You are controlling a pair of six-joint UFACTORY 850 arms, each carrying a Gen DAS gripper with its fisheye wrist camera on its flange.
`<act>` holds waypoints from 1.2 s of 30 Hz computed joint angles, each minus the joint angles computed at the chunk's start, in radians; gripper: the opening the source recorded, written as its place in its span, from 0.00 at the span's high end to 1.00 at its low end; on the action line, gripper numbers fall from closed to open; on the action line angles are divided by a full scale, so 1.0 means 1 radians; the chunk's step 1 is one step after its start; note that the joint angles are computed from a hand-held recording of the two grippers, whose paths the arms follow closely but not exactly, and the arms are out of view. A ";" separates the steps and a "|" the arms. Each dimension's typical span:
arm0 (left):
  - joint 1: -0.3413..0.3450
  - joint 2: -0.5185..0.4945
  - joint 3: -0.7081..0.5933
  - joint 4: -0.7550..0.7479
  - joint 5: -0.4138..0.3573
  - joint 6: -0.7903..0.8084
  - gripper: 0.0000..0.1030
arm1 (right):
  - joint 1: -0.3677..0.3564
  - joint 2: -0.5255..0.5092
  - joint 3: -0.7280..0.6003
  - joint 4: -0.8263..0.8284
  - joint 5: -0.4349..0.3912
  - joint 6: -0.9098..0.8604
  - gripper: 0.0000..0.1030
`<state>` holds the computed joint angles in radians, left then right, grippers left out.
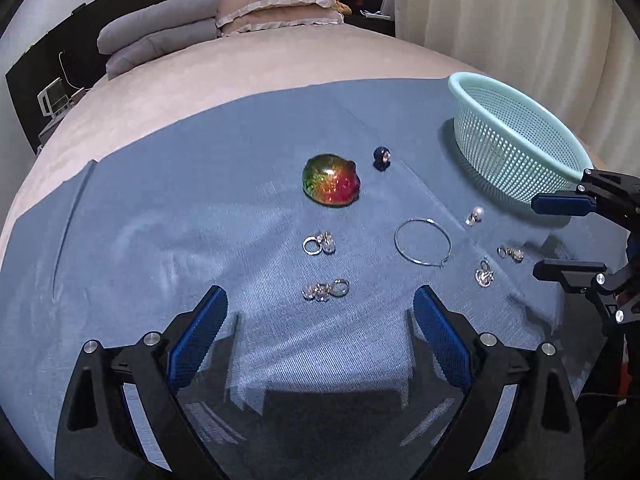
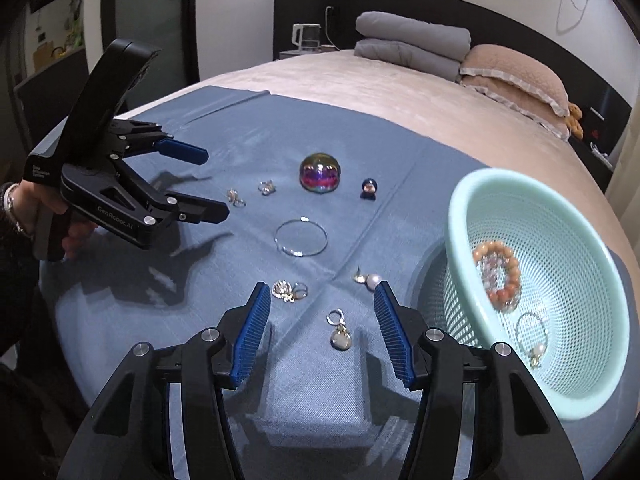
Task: Organize jewelry
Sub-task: 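Grasp a silver earring with the right gripper, then carry the silver earring with the right gripper into the basket and release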
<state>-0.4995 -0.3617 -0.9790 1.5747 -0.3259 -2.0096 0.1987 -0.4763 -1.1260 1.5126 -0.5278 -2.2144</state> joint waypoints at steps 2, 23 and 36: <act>0.007 -0.015 0.000 0.029 0.018 -0.030 0.19 | -0.004 -0.023 -0.010 -0.021 0.005 0.047 0.51; 0.024 0.015 0.035 0.166 0.130 -0.224 0.99 | -0.039 -0.005 0.037 -0.026 -0.037 0.127 0.94; -0.019 -0.014 -0.018 -0.070 0.015 0.048 0.54 | -0.097 0.058 0.064 0.005 -0.104 0.123 0.94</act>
